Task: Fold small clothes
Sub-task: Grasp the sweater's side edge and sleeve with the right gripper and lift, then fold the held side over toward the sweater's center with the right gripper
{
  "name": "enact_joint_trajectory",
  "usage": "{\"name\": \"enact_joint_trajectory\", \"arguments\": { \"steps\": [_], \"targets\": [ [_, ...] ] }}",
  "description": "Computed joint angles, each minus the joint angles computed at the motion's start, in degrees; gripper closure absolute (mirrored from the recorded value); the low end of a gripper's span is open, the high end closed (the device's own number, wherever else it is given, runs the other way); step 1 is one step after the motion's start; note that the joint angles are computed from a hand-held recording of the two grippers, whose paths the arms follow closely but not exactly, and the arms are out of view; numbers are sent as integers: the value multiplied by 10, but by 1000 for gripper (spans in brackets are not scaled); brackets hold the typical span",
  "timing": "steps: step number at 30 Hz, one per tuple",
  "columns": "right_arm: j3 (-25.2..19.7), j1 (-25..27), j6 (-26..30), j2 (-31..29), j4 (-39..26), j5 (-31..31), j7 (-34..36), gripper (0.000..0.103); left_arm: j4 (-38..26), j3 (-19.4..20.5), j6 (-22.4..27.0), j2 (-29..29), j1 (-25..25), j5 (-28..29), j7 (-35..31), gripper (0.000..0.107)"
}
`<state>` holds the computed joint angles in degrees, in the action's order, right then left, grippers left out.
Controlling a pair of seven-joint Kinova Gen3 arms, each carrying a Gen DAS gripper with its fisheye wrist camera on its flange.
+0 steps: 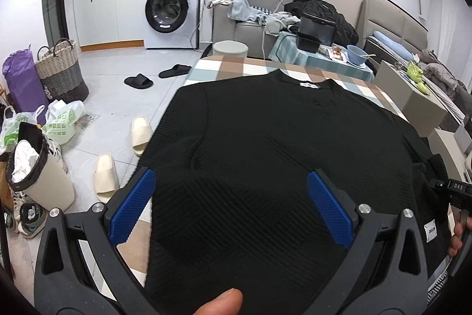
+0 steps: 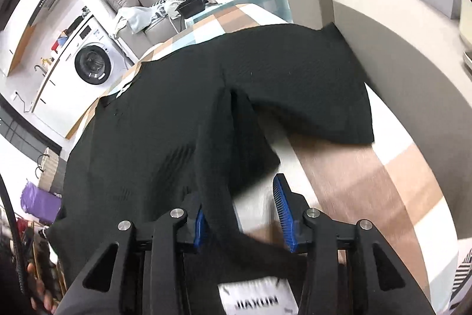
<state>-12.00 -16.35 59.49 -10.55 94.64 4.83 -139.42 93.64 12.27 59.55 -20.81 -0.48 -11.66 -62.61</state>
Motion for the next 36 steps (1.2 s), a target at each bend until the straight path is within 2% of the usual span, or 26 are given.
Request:
{"name": "enact_joint_trajectory", "arguments": {
  "steps": [3,4,5,6,7,10,12,15,17,19,21,24,26,30,33,36],
  "targets": [
    [-2,-3,1,-16,12,-1,12,62,-4,15,1,8,2,-3,7,5],
    [-7,-2,3,-18,13,1,16,67,-3,15,1,8,6,-1,6,5],
    [-1,-5,-3,-19,16,-6,24,74,-4,17,2,9,8,-2,7,5],
    [5,-7,-11,-26,24,-17,37,95,-5,20,4,11,9,-4,8,5],
    [1,-3,-17,-34,30,-22,41,99,-8,26,7,14,9,-9,12,5],
    [7,-4,-58,-74,52,-38,45,99,-12,32,13,18,13,-19,19,5],
    [-14,23,-47,-82,47,-25,25,99,-15,32,15,20,16,-21,20,5],
    [-13,52,-22,-79,47,-29,-11,71,-21,34,17,29,20,-26,26,5],
    [9,56,-51,-99,72,-51,-28,69,-23,24,19,30,26,-25,19,5],
    [3,84,-68,-115,89,-47,-64,63,-23,20,18,29,29,-24,17,5],
    [10,98,-78,-117,95,-51,-80,63,-22,21,19,29,30,-25,18,5],
    [44,118,-109,-127,125,-94,-117,63,-25,18,23,30,30,-26,15,5],
    [85,101,-112,-112,126,-128,-102,63,-26,15,23,28,30,-24,13,5],
    [125,84,-129,-93,137,-192,-58,63,-31,15,28,34,28,-25,16,5],
    [122,87,-139,-73,133,-206,-41,63,-34,3,24,38,30,-18,8,5],
    [96,107,-148,-58,125,-185,-66,63,-35,-2,21,38,30,-16,2,5]
  ]
}}
